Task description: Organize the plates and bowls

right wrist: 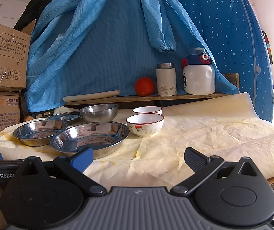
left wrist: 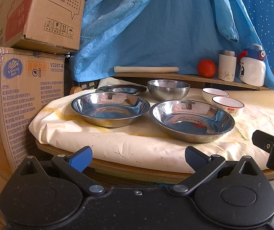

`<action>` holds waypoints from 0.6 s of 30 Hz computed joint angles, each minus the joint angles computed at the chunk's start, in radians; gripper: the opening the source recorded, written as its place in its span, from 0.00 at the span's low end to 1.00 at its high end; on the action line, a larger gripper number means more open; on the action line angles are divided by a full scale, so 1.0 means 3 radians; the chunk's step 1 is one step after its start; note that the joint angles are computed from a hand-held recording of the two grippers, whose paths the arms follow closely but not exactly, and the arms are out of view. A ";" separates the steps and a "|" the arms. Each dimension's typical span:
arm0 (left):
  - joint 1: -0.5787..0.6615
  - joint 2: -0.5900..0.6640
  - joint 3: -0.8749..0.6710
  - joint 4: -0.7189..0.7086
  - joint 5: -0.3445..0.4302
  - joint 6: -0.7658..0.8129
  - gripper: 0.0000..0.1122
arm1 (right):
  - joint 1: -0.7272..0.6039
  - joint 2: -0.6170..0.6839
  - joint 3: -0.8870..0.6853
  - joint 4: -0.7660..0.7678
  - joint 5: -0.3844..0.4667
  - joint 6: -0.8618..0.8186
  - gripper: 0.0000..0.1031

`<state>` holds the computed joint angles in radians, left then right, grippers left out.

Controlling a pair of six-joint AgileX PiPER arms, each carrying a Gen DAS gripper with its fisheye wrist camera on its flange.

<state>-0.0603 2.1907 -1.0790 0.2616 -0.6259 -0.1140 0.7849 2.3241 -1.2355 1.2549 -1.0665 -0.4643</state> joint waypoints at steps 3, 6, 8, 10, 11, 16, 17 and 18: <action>0.0000 0.0000 -0.0004 0.0005 0.0009 -0.0007 0.91 | -0.0004 -0.0002 -0.0004 -0.0001 0.0004 -0.0006 1.00; 0.0046 0.0058 -0.0026 0.0051 -0.0031 -0.0054 0.91 | -0.0020 -0.0010 -0.0004 -0.0008 0.0015 -0.0015 1.00; 0.0070 0.0095 -0.0054 0.0082 -0.0064 -0.0109 0.91 | -0.0056 0.0005 -0.0019 -0.0034 0.0031 -0.0012 1.00; 0.0051 0.0059 -0.0062 -0.0016 -0.0041 -0.0055 0.91 | -0.0056 0.0002 -0.0011 -0.0037 0.0022 -0.0008 1.00; 0.0033 0.0053 -0.0062 -0.0094 -0.0046 0.0002 0.91 | -0.0061 -0.0004 -0.0008 -0.0038 0.0020 -0.0014 1.00; 0.0047 0.0020 -0.0160 -0.0233 -0.0018 0.0055 0.91 | -0.0128 -0.0014 -0.0021 -0.0132 0.0036 -0.0097 1.00; 0.0059 0.0017 -0.0185 -0.0268 -0.0027 0.0052 0.91 | -0.0146 -0.0021 -0.0024 -0.0158 0.0042 -0.0128 1.00; 0.0076 0.0017 -0.0222 -0.0278 -0.0022 0.0029 0.91 | -0.0170 -0.0030 -0.0032 -0.0185 0.0053 -0.0167 1.00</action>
<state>-0.0376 2.1957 -1.1458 0.1782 -0.6327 -0.1052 0.7340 2.3152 -1.2452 1.1994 -1.0507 -0.5145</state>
